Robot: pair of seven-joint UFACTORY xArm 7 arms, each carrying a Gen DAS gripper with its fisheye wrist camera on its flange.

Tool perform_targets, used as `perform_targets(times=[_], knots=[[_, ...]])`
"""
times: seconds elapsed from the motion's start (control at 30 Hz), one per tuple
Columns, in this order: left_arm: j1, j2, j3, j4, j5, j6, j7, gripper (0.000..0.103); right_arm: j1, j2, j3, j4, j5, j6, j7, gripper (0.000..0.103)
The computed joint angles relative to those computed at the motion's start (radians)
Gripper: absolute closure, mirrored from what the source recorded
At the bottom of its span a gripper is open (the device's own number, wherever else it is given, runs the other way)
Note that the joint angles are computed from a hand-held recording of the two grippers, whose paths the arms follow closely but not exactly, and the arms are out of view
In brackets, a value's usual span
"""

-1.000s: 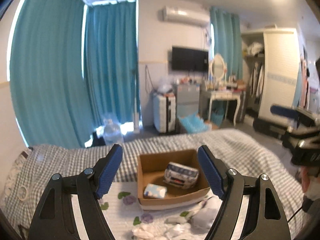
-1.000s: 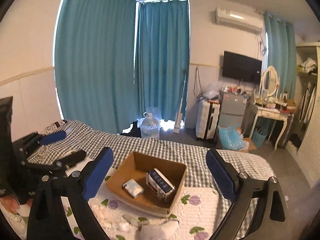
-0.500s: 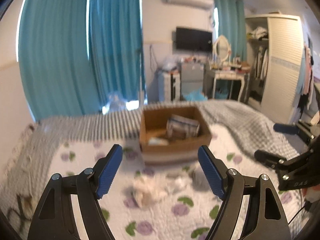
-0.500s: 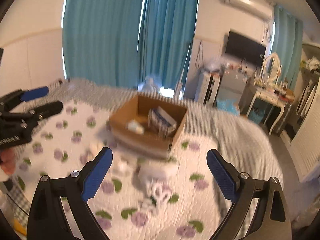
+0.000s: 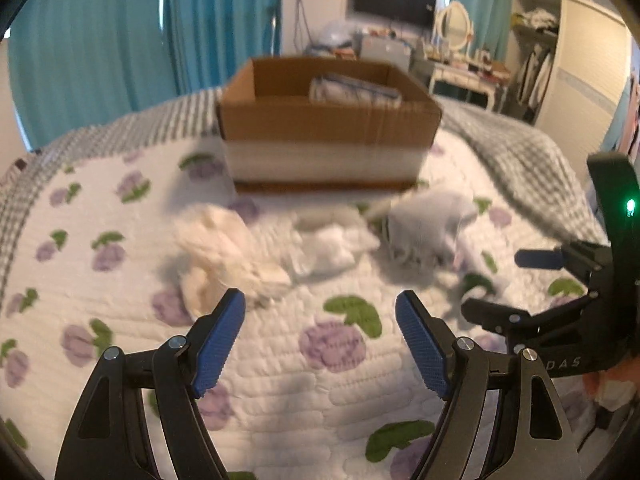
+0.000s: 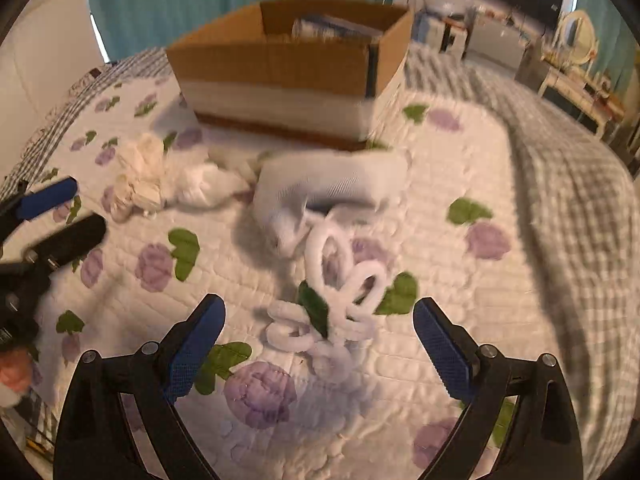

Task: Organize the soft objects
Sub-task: 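Move both tools back toward the white soft items on the quilt, then grasp the white pipe-cleaner toy with the right tool while the left grasps the white sock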

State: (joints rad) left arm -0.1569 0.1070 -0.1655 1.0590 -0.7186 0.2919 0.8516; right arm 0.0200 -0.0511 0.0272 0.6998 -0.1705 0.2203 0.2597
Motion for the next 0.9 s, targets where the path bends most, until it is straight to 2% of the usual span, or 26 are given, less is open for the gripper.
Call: perform_targets(times=[0.1,0.23,0.3,0.4,0.6,0.77,0.9], knots=[[-0.009,0.024,0.003,0.004,0.059,-0.009,-0.045,0.024,0.009,0.043,-0.007,0.024,0.081,0.018,-0.070,0.010],[-0.005,0.026,-0.010,0.005,0.073,-0.011,-0.063,0.024,0.012,0.063,-0.008,0.037,0.154,0.038,-0.143,0.037],[-0.006,0.026,-0.011,0.007,0.088,-0.011,-0.076,0.024,0.011,0.053,-0.010,0.026,0.184,0.033,-0.170,0.044],[-0.012,0.013,-0.012,0.003,0.110,-0.009,-0.096,0.024,0.013,0.021,-0.012,0.004,0.248,0.013,-0.223,0.047],[-0.038,-0.006,-0.019,0.001,0.127,-0.014,-0.102,0.024,0.015,-0.081,-0.038,-0.039,0.298,-0.019,-0.277,0.047],[-0.074,0.036,-0.031,0.051,0.172,0.017,-0.160,0.024,-0.029,-0.121,-0.050,-0.029,0.233,-0.017,-0.272,0.047],[-0.107,0.090,-0.038,0.109,0.262,0.023,-0.249,0.024,-0.059,-0.093,-0.066,0.010,0.209,-0.015,-0.285,0.048]])
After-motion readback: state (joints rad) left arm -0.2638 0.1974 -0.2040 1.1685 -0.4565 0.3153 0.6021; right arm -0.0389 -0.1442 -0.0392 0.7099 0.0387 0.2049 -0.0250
